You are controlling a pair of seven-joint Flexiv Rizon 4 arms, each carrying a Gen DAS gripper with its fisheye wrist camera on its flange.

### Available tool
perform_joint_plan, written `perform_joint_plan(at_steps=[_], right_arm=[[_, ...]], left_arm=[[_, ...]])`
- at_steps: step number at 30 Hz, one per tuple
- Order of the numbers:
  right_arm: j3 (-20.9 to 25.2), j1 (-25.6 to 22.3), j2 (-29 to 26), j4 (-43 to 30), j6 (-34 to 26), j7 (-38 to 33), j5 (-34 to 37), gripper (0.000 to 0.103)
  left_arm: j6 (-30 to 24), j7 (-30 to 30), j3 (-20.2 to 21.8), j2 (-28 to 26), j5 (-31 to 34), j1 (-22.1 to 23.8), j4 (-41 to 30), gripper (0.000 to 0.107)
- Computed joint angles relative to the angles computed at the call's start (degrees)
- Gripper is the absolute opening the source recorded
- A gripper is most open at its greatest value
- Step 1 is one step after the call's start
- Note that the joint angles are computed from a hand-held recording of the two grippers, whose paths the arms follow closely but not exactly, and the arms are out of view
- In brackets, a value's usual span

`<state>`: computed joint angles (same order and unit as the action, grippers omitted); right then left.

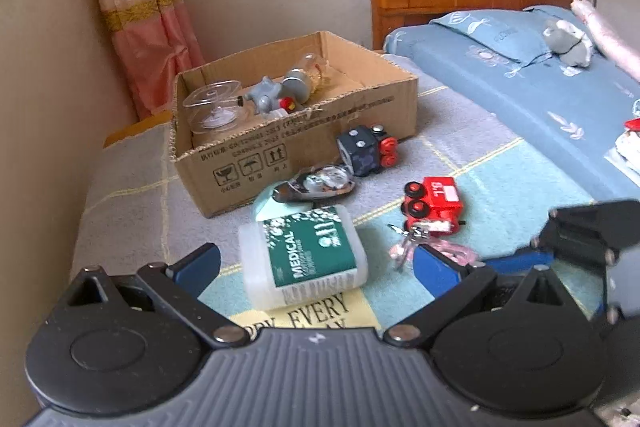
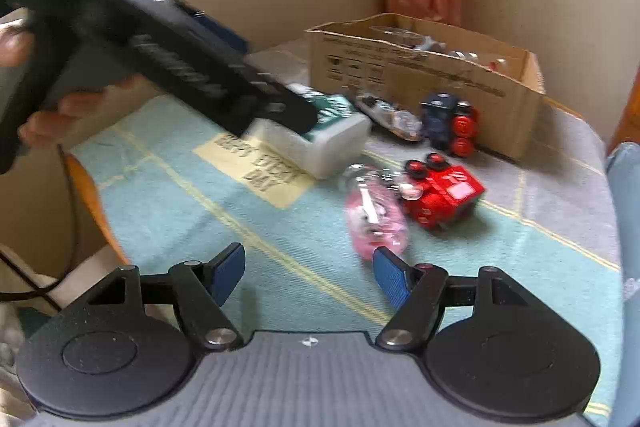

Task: Organize rigid objects
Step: 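Grasp the pink keychain jar with the left tool while the right tool grasps the red S.L toy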

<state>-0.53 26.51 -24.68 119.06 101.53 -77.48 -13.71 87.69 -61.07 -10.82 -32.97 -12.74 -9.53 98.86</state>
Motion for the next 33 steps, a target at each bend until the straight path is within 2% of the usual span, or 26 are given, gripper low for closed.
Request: perform_joint_plan(at_steps=[3, 6, 9, 12, 14, 16, 19, 28, 31, 33], right_arm=[[-4.41, 3.07, 0.89, 1.10, 0.33, 1.12, 1.69, 0.075], [-13.35, 10.38, 2.13, 3.58, 0.65, 1.59, 4.08, 0.075], [-17.36, 12.82, 2.47, 4.96, 0.35, 1.58, 5.39, 0.075], [-19.17, 13.39, 2.79, 6.23, 0.36, 1.44, 6.29, 0.075], [-18.43, 12.31, 3.06, 6.80, 1.07, 1.33, 6.85, 0.076], [-17.88, 11.62, 2.79, 6.77, 1.76, 0.94, 7.48, 0.076], [-16.76, 10.49, 2.46, 6.36, 2.22, 0.17, 8.30, 0.077], [-11.36, 5.23, 1.45, 4.74, 3.22, -1.54, 9.06, 0.079], [-13.28, 7.04, 1.40, 4.91, 3.24, -1.96, 9.93, 0.079], [-12.81, 6.55, 1.36, 4.77, 3.21, -2.15, 10.01, 0.079]], left_arm=[[2.14, 5.03, -9.95, -0.02, -1.69, 7.19, 3.03, 0.102], [3.50, 10.83, -21.24, -1.67, -2.53, 15.06, 5.50, 0.102], [4.90, 14.27, -26.99, -3.91, -1.17, 18.58, 6.33, 0.101], [3.72, 15.13, -25.93, -4.91, -0.06, 17.10, 5.21, 0.098], [2.07, 15.45, -26.05, -5.46, -0.65, 16.68, 4.47, 0.096], [1.25, 16.69, -27.67, -6.16, -1.32, 17.21, 4.18, 0.092], [-0.38, 19.08, -29.32, -6.90, -2.04, 17.80, 3.79, 0.091], [-5.88, 21.53, -21.99, -7.66, -7.79, 11.08, -0.42, 0.091], [-5.70, 22.82, -21.27, -8.19, -9.34, 10.09, -1.38, 0.091], [-6.71, 23.39, -20.81, -8.39, -10.18, 9.61, -2.11, 0.091]])
